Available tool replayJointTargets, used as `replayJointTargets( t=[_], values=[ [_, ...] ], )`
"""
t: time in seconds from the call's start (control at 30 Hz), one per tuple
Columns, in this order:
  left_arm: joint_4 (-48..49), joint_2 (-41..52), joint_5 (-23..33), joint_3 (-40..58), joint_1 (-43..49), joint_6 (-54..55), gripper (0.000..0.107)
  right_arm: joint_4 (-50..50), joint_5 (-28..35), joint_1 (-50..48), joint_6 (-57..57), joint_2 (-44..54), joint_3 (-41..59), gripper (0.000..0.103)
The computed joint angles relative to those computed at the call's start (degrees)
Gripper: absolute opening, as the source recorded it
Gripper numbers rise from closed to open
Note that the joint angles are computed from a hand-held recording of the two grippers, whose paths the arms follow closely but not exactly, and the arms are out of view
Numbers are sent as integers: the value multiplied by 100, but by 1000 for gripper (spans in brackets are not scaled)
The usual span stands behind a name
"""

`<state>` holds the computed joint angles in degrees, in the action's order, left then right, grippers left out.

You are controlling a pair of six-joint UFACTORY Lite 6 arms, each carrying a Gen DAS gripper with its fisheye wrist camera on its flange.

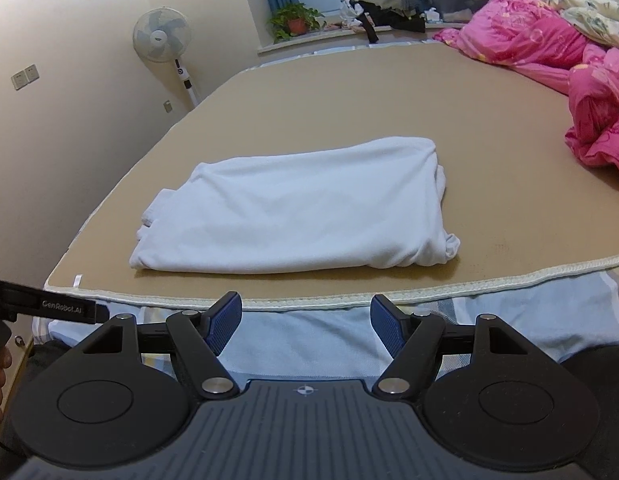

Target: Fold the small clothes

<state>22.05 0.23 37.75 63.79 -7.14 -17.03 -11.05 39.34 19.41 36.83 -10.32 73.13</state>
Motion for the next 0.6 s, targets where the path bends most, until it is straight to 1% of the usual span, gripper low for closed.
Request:
replayJointTargets(
  t=[0.07,0.13,0.2,0.27,0.33,0.37,0.4,0.43,0.5,0.57,0.6],
  values=[
    [-22,119,12,81,34,42,87,53,-134,-206,-40,142,28,74],
    [-17,248,-4,168,79,64,87,168,-423,-547,-162,341,31,76],
    [12,439,13,337,154,80,87,374,-750,-979,-325,627,66,82],
    [-5,665,45,579,277,127,87,711,-1086,-1466,-605,1121,240,83],
    [8,898,97,863,420,161,87,962,-1233,-1868,-762,1765,619,83],
    [43,1041,136,1046,505,152,87,1259,-1327,-2079,-971,2119,831,83],
    [80,1147,163,1182,578,138,87,1745,-1355,-2286,-1366,2502,1084,83],
    [147,1277,203,1344,657,88,87,1991,-1266,-2429,-1521,2902,1396,83],
    [221,1527,280,1663,825,53,87,2033,-1109,-2560,-1440,3551,1945,83],
    [227,1793,377,2009,995,58,87,1986,-1122,-2657,-1122,4024,2263,83],
    [198,1923,431,2179,1078,73,87,2261,-1050,-2731,-1155,4197,2351,84]
  ],
)
